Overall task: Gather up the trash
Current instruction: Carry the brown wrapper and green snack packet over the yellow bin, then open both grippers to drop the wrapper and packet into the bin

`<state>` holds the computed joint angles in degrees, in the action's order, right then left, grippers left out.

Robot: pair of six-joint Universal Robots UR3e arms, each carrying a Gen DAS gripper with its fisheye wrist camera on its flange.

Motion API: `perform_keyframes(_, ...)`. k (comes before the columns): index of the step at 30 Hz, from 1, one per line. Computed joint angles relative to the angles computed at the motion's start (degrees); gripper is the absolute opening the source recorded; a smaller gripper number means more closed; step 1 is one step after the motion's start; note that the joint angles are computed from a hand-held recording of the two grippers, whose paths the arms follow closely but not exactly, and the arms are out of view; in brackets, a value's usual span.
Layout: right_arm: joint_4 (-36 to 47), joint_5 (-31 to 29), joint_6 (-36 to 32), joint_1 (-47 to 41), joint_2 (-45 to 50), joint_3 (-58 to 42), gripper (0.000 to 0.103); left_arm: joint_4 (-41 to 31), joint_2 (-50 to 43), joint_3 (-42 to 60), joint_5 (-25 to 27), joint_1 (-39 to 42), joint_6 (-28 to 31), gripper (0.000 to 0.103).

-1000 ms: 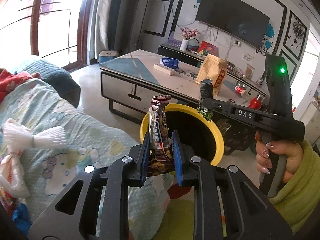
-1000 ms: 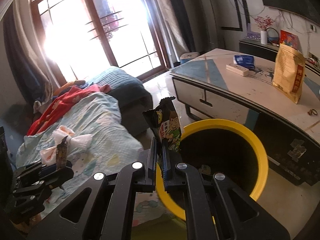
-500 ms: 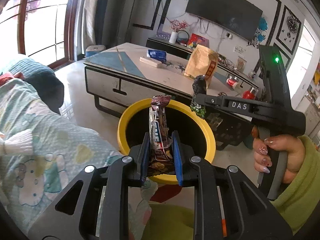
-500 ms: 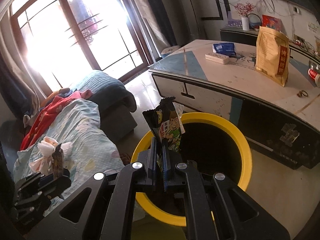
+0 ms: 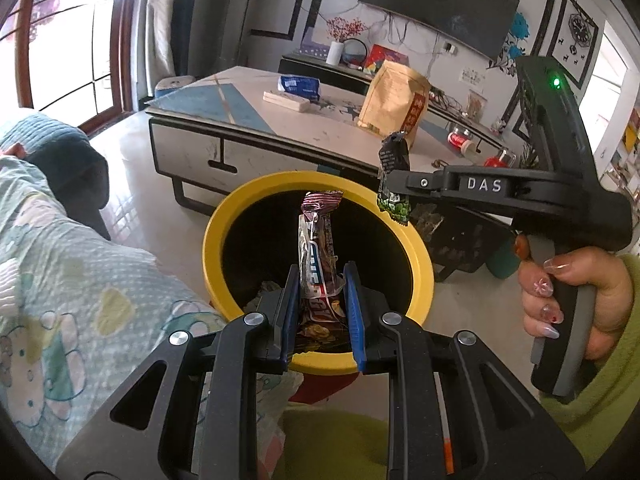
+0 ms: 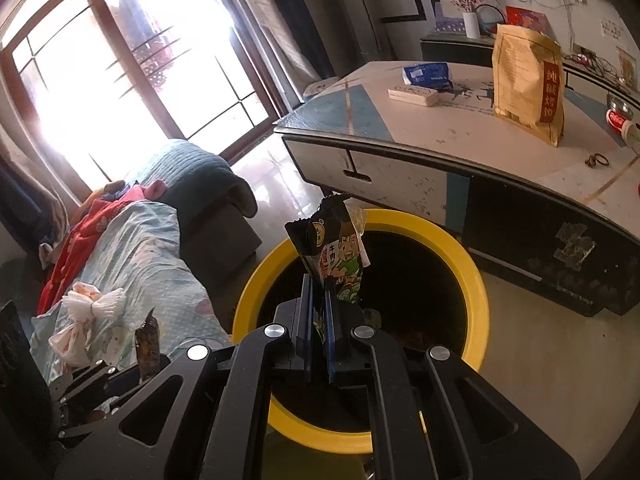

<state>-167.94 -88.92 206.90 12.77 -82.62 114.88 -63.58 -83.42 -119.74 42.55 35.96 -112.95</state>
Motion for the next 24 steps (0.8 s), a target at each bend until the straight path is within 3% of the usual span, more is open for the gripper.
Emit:
perform_keyframes(19,1.5,3.8,1.0,-4.0,1.9,2.3,0.008,14.0,-12.6,3.8,7.5,-10.0,-9.4,0.018)
perform_keyframes(22,1.8,3.9,0.8,-4.1,2.3,2.0,0.010,15.3,-14.1,4.8,8.1,-10.9,-11.1,0.024)
perform_keyframes(24,1.7,3.9,0.8,-4.2,2.3,2.1,0.019,15.1,-14.3,5.2,8.1,-10.8,-11.3,0.041)
